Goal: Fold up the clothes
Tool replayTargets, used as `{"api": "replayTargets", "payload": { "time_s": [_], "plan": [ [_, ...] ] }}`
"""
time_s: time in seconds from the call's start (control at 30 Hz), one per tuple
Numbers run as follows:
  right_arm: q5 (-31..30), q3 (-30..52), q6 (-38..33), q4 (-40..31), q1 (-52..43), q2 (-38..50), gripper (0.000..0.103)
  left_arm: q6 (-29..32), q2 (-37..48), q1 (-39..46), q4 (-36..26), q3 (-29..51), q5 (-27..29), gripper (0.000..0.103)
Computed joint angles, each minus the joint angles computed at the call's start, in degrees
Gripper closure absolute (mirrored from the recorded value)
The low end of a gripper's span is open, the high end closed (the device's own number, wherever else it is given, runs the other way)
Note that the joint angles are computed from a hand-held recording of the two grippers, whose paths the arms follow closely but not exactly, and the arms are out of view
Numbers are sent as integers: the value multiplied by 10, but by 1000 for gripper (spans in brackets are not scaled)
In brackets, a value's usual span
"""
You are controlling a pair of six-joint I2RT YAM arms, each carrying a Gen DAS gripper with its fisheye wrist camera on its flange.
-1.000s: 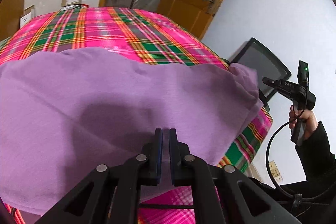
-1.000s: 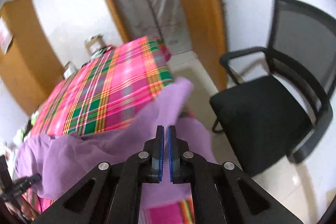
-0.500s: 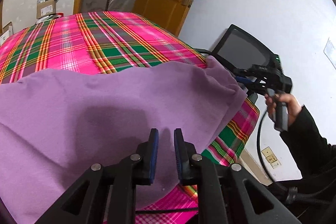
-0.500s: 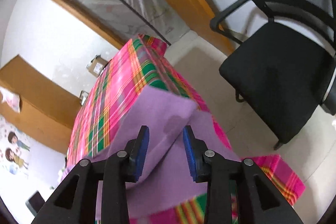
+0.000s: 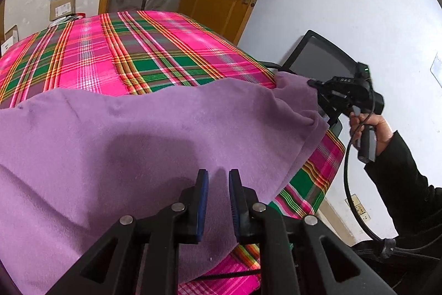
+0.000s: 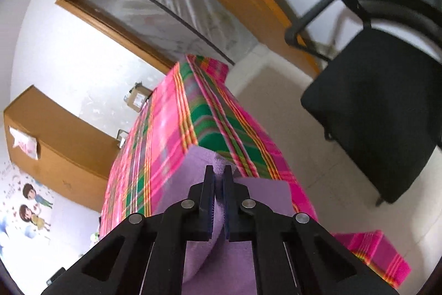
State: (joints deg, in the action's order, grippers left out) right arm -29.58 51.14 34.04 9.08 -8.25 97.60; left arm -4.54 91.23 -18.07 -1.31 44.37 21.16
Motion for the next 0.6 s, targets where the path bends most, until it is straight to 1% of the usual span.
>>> {"api": "replayTargets", "payload": {
  "time_s": [0.2,0.3,0.4,0.43,0.5,0.57,0.6],
  "plan": [
    [14,-84,22,10,-40,-111,98,0,9,-7,1,4,1,88],
    [12,-123,31,-1,-61,-153,98,0,15,-11,0,9,0,88],
    [0,-139,32,-14,-77,-143,98,1,22,-16,0,13,0,88],
    [-4,-140,40,-13,-82,-129,95,2,24,-18,0,15,-1,88],
    [-22,-142,58,2,-91,-102,95,6,25,-24,-2,19,-4,88],
    [-35,-135,54,-3,-91,-89,90,8,25,-29,-2,21,-7,88],
    [-37,-129,50,-11,-88,-85,81,10,24,-33,0,21,-10,87]
  ]
}}
